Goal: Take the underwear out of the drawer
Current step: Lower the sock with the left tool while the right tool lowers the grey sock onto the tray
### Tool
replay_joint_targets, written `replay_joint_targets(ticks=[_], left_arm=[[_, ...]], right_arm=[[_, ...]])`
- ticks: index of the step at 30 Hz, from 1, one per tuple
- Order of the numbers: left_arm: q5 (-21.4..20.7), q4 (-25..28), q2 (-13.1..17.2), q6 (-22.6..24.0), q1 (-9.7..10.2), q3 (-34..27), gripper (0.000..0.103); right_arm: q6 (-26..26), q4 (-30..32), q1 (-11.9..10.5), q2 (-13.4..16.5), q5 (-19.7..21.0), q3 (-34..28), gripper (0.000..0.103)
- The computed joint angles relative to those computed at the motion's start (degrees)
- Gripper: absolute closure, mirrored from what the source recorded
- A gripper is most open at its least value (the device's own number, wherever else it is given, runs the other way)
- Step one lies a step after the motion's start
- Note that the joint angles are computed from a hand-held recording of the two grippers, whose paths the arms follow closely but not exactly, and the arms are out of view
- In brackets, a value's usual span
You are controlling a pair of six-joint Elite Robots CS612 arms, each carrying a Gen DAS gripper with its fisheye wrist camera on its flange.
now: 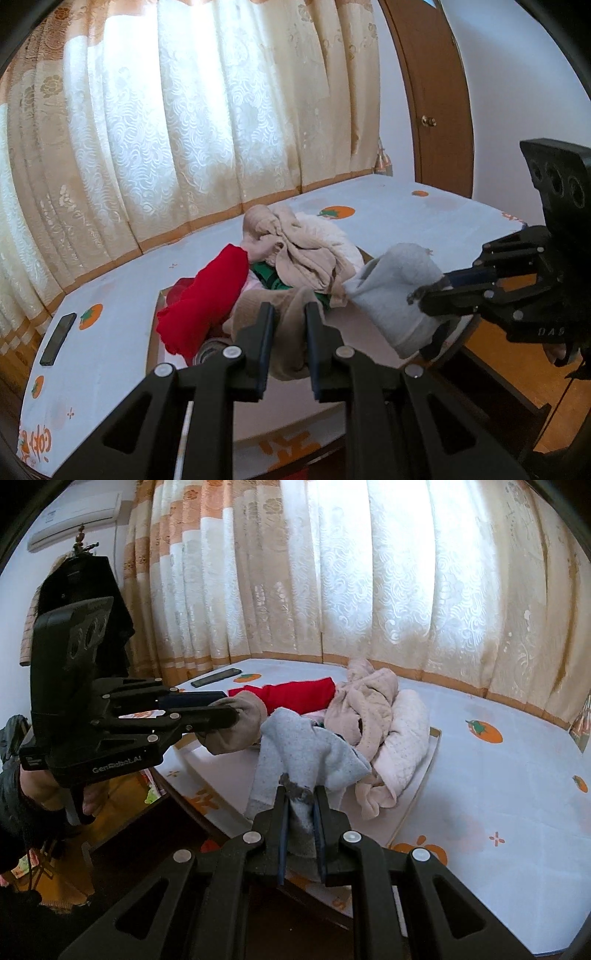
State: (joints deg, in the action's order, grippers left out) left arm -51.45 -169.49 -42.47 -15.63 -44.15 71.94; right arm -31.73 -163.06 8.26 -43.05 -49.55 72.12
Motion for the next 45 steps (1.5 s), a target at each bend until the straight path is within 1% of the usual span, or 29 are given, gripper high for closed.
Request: replay_joint_targets(ticks=[9, 14, 34, 38, 39, 45], left_arm=[[-0.8, 3.1, 1.6, -0.3, 0.88, -2.9, 0.088], [-2.2, 4.3, 2.3, -0.8, 1.14, -4.1, 0.088], [-5.3, 8.5, 4.2, -1.7, 1.48, -6.2, 0.088], [-5.7, 8.8, 4.4, -2.5, 1.53, -6.2, 0.086], [-5.6, 8.9, 4.4, -2.6, 1.53, -6.3, 0.082], [-5.4, 9.0, 4.7, -2.7, 1.47, -6.4, 0.081]], right_arm=[[1.1, 2.3, 0.3, 1.8, -1.8, -3.0, 0.089], [1.3, 3.7, 0.5, 2.2, -2.6, -4.0, 0.089], [0.9, 10.9, 1.2, 3.7, -6.4, -7.1, 0.089], [1.5, 11.2, 1.1, 4.0, -6.3, -7.3, 0.088], [1.8, 10.9, 1.0, 4.0, -6.2, -7.3, 0.088], [3.0, 9.9, 1.0, 4.1, -7.0, -7.3, 0.087]])
